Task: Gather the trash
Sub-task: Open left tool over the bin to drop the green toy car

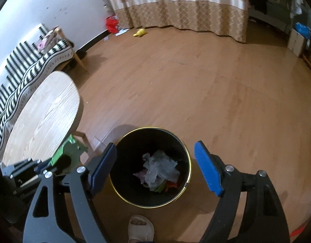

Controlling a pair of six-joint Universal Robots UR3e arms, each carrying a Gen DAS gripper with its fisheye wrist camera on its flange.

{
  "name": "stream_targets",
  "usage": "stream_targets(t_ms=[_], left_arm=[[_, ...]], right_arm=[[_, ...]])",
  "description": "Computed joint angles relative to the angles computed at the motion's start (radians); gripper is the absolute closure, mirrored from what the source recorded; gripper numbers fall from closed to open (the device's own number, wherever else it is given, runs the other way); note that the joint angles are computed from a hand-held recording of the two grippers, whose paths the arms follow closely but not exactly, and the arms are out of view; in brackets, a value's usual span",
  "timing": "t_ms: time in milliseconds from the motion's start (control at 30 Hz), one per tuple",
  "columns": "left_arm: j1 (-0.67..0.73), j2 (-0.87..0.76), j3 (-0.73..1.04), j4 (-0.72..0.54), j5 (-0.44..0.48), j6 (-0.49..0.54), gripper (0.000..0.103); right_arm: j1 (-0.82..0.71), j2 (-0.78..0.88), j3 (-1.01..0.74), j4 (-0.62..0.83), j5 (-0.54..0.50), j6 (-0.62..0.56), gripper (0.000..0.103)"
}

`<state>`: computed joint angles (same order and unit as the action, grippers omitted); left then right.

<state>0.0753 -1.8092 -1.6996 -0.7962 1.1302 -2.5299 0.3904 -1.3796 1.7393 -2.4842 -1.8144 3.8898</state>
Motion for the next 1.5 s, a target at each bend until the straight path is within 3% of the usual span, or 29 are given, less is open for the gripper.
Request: stream_targets(t_ms=[333, 400, 467, 500, 700, 767, 833, 1033, 1200, 1400, 1500], left_arm=[[-0.048, -0.04, -0.008, 0.04, -0.016, 0.012, 0.092], [-0.058, -0.051, 0.0, 0.036, -0.018, 0.011, 0.082], [-0.063, -0.053, -0.004, 0.06, -0.009, 0.001, 0.032], [-0.06, -0.045, -0.023, 0.091, -0.013, -0.005, 0.026], [-0.063, -0.045, -0.02, 0.094, -0.018, -0.004, 0.024], [-0.077, -0.055, -0.016, 0.111, 0.016, -0.019, 0.016], [-0.076, -0.061, -0.003, 0.097, 0.018, -0.023, 0.016], [-0.025, -0.092, 0.11, -0.144, -0.098, -0.036, 0.011], [-0.034, -0.1, 0.092, -0.108, -0.106, -0.086, 0.007], [-0.018, -0.16, 0.199, -0.325, -0.231, -0.086, 0.007], [-0.051, -0.169, 0.186, -0.231, -0.145, -0.145, 0.007]], right_arm=[[-0.04, -0.079, 0.1, -0.039, -0.013, 0.062, 0.024], [-0.052, -0.097, 0.128, -0.054, -0.007, 0.069, 0.023], [-0.064, -0.114, 0.153, -0.067, -0.004, 0.074, 0.023], [-0.069, -0.121, 0.163, -0.072, -0.001, 0.075, 0.023], [-0.081, -0.134, 0.184, -0.085, 0.006, 0.07, 0.023], [-0.082, -0.139, 0.192, -0.089, 0.006, 0.069, 0.023], [-0.084, -0.143, 0.202, -0.099, 0.009, 0.062, 0.023], [-0.055, -0.129, 0.18, -0.086, -0.013, 0.098, 0.023], [-0.047, -0.133, 0.178, -0.083, -0.039, 0.122, 0.023], [-0.065, -0.151, 0.199, -0.092, -0.039, 0.137, 0.022], [-0.065, -0.154, 0.203, -0.09, -0.048, 0.146, 0.022]])
